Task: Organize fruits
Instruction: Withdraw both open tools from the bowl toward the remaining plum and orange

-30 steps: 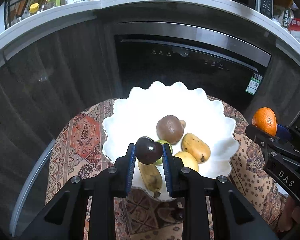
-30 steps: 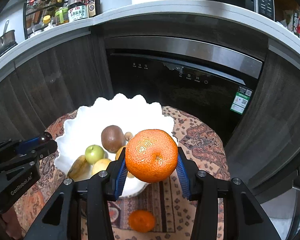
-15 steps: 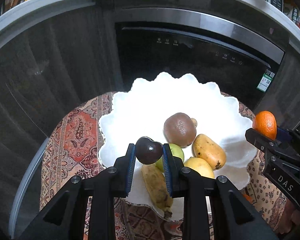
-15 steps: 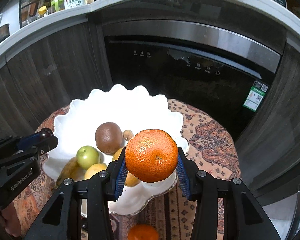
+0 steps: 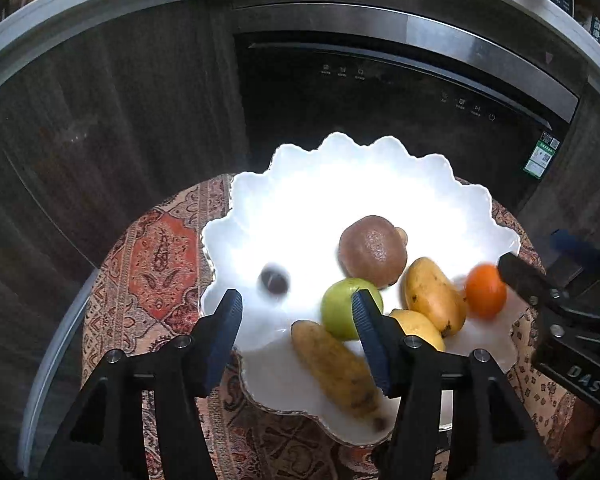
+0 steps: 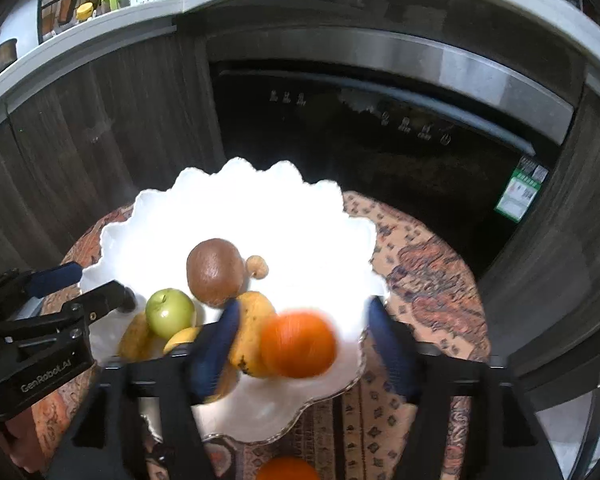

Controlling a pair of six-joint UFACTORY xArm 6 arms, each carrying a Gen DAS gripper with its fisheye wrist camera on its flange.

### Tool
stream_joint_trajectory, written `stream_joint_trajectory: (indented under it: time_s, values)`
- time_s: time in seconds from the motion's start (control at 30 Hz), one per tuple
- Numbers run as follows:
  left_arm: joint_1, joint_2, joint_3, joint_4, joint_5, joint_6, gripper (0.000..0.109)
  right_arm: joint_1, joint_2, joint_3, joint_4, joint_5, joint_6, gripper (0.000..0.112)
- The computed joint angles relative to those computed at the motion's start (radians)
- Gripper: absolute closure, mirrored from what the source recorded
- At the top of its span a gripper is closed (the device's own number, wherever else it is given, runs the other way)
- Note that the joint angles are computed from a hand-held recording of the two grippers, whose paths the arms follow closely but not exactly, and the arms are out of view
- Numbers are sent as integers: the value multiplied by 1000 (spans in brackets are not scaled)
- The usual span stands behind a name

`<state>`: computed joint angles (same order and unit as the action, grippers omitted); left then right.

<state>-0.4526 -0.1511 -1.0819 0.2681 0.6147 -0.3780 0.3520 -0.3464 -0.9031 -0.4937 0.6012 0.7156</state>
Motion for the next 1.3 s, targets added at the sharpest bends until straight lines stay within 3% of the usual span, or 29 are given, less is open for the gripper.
stream_joint_trajectory:
  time_s: [0.17, 0.43, 1.3]
  values:
    - [-7, -17, 4, 38, 10, -37, 33, 2, -11, -8, -46, 29, 32, 28]
    - [-28, -64, 8, 87, 35, -91, 22, 8, -70, 7, -66, 63, 55, 28]
    - [-171, -270, 95, 177, 135, -205, 22, 76, -372, 137, -115, 222, 134, 28]
